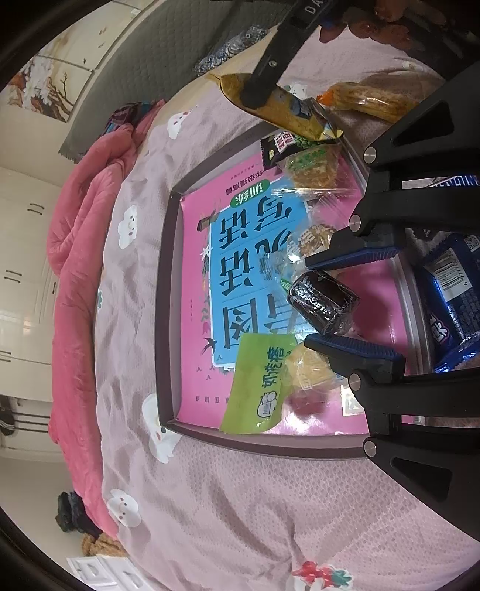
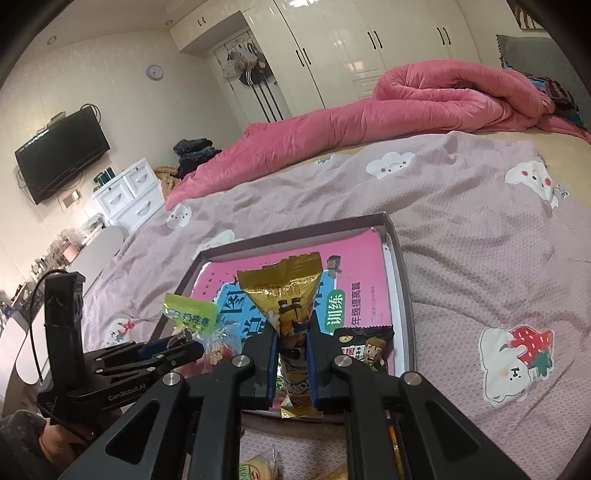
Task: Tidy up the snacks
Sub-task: 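Carry the black candy over the book with the left tool while the right carries the yellow bag, then lower and release the black candy onto the book with the left tool while the right releases the yellow bag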
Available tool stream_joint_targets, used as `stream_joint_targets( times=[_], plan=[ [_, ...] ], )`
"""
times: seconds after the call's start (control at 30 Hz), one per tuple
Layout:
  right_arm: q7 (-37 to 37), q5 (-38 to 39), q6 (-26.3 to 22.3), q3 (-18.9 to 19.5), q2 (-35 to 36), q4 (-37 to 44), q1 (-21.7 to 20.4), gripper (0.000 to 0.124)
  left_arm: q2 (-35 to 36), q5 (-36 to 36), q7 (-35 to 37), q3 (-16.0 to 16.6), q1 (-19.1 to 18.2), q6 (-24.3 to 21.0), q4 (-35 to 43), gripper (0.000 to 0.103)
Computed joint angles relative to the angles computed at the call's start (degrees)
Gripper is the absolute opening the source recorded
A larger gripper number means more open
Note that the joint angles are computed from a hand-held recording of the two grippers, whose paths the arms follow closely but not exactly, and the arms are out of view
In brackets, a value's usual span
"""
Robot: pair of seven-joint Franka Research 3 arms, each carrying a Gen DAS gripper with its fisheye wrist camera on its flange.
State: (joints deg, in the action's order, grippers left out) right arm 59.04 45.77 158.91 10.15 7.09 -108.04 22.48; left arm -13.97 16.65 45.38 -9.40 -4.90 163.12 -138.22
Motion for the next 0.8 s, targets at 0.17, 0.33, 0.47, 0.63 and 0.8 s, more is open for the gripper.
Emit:
stream_joint_targets(
  times=[0.17,0.33,0.47,0.63,0.8],
  plan=[
    [1.77,-2.24,-0.1,-0.1,0.71,0.39,0.34,0.013,0.3,0.07,-0.13,0.01,0.05,0.22,0.13,0.036],
    [4.04,-4.9,-0.62,-0.31,1.72,1.28,0.52,0.013,0.73,0.29,-0.51,-0.06,0.13,0.51,0.39,0.036],
    [6.0,-6.63,-0.84,-0.42,2.74,2.12,0.41,0.013,0.82,0.59,-0.73,-0.11,0.23,0.5,0.48,0.036],
    [9.09,-10.03,-0.97,-0.68,3.8,2.85,0.48,0.013,1.08,0.4,-0.59,0.08,0.16,0.3,0.75,0.036],
    [11.62,-13.71,-1.03,-0.92,5.33,4.03,0.91,0.013,1.12,0.51,-0.68,0.05,0.22,0.17,0.81,0.036]
  ],
)
